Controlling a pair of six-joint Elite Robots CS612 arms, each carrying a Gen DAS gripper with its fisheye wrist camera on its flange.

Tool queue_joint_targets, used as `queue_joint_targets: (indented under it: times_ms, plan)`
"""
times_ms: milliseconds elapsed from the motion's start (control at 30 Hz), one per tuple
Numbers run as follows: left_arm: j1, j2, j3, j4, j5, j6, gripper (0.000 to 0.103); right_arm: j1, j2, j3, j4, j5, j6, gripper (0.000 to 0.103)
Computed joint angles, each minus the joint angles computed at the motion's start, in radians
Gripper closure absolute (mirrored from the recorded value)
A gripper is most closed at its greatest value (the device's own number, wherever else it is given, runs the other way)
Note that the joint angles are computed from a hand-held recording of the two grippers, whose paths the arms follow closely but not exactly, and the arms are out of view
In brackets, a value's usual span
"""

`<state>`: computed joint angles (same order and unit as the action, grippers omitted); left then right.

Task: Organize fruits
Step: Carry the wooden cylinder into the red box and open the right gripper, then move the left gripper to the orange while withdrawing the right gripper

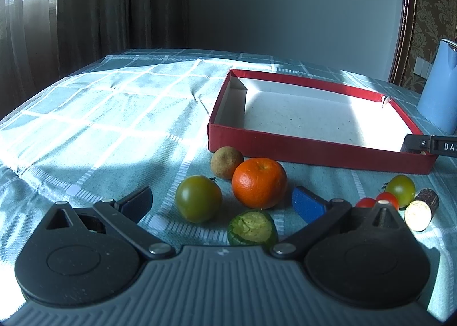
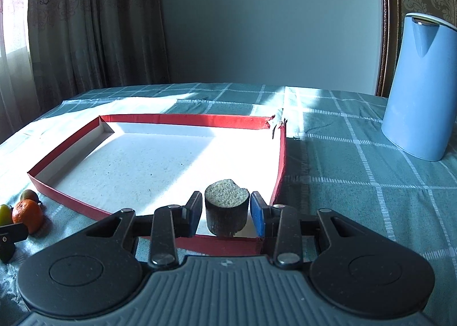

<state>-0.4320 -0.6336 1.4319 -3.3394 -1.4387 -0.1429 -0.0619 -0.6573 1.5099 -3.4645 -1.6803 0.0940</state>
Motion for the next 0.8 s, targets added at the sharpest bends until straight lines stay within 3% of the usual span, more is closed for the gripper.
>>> queue_joint_targets:
  times_ms: [100, 267, 400, 533, 667, 800]
  plan:
    - [0.0, 0.0, -0.001, 0.004, 0.001, -0.001, 0.0, -0.002, -0.002, 0.01, -0.023, 0.022, 0.007, 0.044]
    - [0.003, 0.0, 0.0, -0.005, -0.012, -0.006, 0.0, 0.013, -0.012, 0.059, -0.153, -0.055, 0.002, 0.032]
    - [0.018, -0.002, 0.021, -0.086, -0.078, -0.019, 0.0, 0.004, -0.021, 0.12, -0.275, -0.064, 0.057, 0.023]
    - [0.035, -0.009, 0.067, -0.208, -0.152, 0.017, 0.0, -0.008, -0.018, 0.159, -0.357, -0.08, 0.1, 0.023]
    - [0.028, -0.018, 0.107, -0.255, -0.122, 0.09, 0.0, -0.025, -0.021, 0.166, -0.341, -0.035, 0.159, 0.023]
    - [0.026, -0.02, 0.108, -0.273, -0.118, 0.108, 0.002, -0.024, -0.02, 0.166, -0.34, -0.02, 0.143, 0.023]
